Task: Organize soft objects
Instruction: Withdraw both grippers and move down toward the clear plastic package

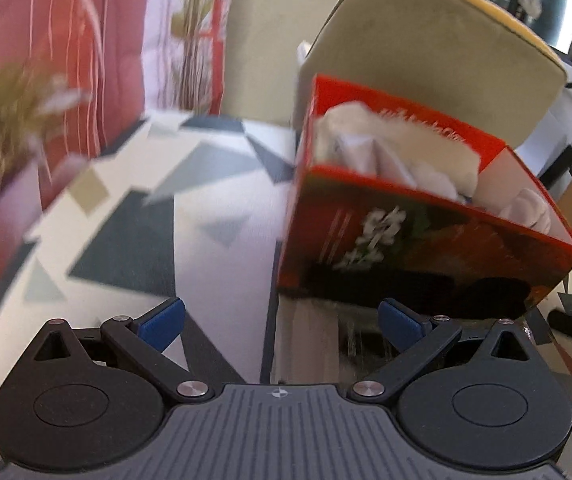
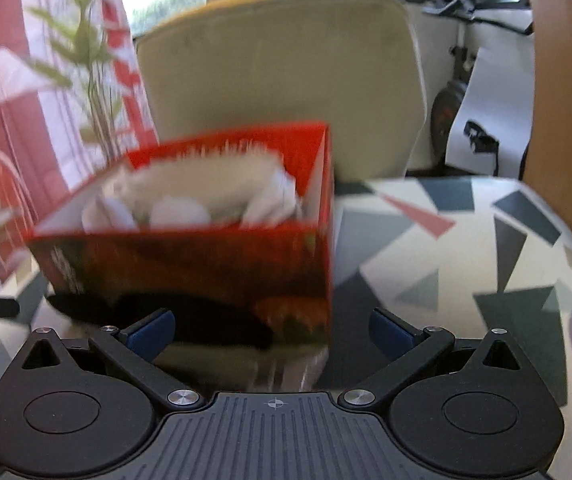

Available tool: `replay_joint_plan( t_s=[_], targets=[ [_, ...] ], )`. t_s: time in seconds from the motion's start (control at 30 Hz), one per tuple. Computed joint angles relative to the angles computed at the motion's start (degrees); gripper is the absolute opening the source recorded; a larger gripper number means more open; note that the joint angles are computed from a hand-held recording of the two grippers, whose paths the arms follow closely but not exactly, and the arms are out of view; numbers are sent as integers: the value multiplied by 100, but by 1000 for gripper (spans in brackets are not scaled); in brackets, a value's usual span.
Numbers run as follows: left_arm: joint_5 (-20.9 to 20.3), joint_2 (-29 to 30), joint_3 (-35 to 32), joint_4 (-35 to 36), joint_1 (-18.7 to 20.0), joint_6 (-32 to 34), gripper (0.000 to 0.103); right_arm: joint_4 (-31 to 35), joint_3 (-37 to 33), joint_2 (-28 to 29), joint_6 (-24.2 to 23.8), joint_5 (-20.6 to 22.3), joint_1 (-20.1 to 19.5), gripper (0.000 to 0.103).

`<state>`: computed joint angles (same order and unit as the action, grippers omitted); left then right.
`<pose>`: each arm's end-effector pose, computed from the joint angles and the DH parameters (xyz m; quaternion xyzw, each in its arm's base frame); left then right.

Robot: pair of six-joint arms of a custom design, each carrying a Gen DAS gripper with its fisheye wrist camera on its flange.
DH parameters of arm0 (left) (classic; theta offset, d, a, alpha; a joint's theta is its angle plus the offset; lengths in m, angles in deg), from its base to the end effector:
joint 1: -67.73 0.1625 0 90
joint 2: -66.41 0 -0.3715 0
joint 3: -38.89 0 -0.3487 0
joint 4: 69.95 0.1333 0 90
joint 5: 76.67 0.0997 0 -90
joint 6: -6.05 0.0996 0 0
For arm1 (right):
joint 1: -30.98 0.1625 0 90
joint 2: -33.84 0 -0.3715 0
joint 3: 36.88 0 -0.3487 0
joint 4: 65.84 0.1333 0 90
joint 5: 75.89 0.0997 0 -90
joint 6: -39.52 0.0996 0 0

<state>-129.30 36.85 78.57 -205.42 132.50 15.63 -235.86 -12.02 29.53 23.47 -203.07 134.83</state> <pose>-0.1630 -0.8004 0.2776 0.1772 0.8903 -0.3265 0.2632 0.2663 -0.7747 0.1136 0.0596 -0.8360 0.4647 0.2858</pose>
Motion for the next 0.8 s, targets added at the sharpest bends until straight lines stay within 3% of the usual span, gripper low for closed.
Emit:
replay_joint_plan(
  t_s=[0.17,0.4,0.53,0.7,0.8],
  targets=[
    [-38,218,-387,802,105,-382,103,823,-414,244,518,-130,-100,103],
    [17,423,-585,1251,151,-107,103,1554,-878,523,795,-199,-192,103],
    [-105,392,-449,1014,194,-24,103,1627,-953,561,852,-118,-215,103],
    [-275,352,-325,758,248,287,103,2027,-1522,828,766,-164,-199,103],
    [-310,506,-625,954,256,382,103,2334,-1938,1011,775,-183,-192,103]
  ],
)
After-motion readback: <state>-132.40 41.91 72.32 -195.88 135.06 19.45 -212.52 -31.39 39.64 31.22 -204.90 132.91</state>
